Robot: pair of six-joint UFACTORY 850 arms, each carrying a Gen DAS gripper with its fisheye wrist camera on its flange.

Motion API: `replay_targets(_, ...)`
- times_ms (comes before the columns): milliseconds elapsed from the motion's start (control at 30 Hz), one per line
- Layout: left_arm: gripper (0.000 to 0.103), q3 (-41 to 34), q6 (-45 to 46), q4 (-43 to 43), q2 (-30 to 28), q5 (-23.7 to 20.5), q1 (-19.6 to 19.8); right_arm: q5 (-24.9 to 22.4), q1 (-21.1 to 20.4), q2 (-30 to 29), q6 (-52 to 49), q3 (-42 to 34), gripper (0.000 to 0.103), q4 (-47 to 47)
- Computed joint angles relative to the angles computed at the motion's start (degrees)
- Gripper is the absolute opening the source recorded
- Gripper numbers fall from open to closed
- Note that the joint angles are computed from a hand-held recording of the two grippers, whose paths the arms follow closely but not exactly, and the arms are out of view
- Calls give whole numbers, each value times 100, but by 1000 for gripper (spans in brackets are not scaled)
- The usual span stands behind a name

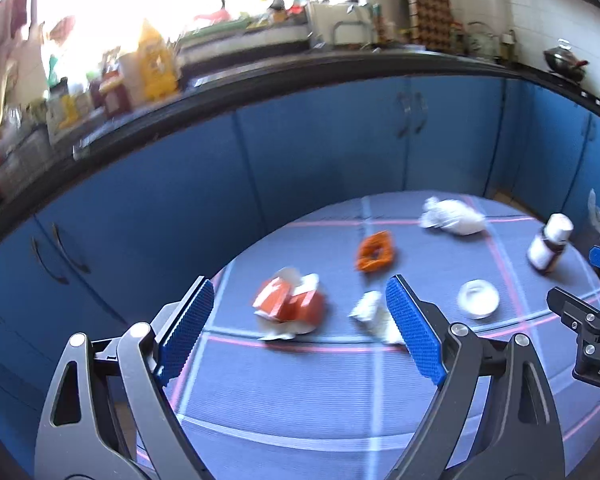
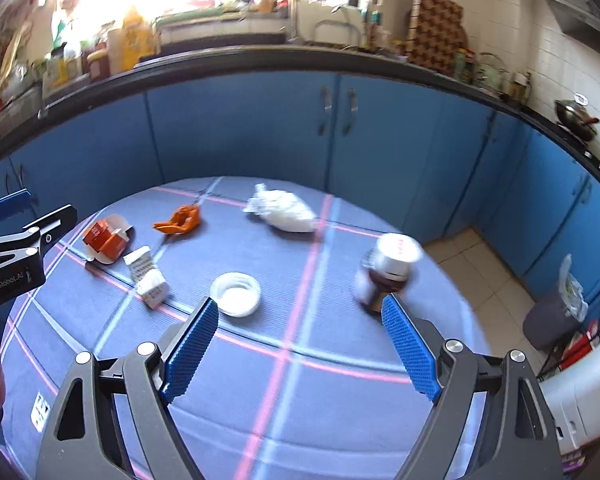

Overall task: Collect trash
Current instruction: 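Move both open tools back over the table, then grasp the orange-and-white packet with the left tool while the right tool grasps the white lid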

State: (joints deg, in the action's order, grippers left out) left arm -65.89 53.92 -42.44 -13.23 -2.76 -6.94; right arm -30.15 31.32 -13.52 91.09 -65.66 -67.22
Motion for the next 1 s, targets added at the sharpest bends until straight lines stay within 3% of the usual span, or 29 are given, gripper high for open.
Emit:
replay_targets(67, 87, -203, -501, 535, -241, -204, 132, 50, 5, -263, -178, -249, 82, 190)
replay_targets(167, 87, -465, -566, 687, -556, -514, 225, 99, -38, -655, -613, -630, 82, 647)
replay_targets(267, 87, -748, -136, 220, -843, -995, 300, 68, -75, -925, -945, -893, 82, 973)
replay_targets(467, 84, -1114, -744, 735, -1212, -1037, 265, 17, -141, -1324, -1484, -1280, 82, 1387)
replay_targets(567, 78, -1240, -1284, 1282, -1339, -1108, 256, 129, -210, -1407, -1684, -1342, 81, 1659)
replay_targets(600, 71, -1276, -1435, 1427, -1380, -1158, 255, 140, -224, -1436, -1791, -1365, 78, 1771)
replay_targets(633, 57, -1329, -1505, 1490, -1428, -1272, 264, 116, -231, -1474, -1886, -1407, 67, 1858)
replay_targets(733, 52, -1350, -1297, 1198, -1448, -1413, 311, 450, -288, -1432, -2195, -1352, 38, 2224)
replay_targets(933, 33, -1143, -656, 466, -1216, -1490, 399, 384, -180, -1286, -2113, -1250, 38, 2061)
replay_targets(1000, 32, -1042, -381, 162, -1063, -1576, 445, 356, -150, -1152, -1912, -1148, 38, 1882)
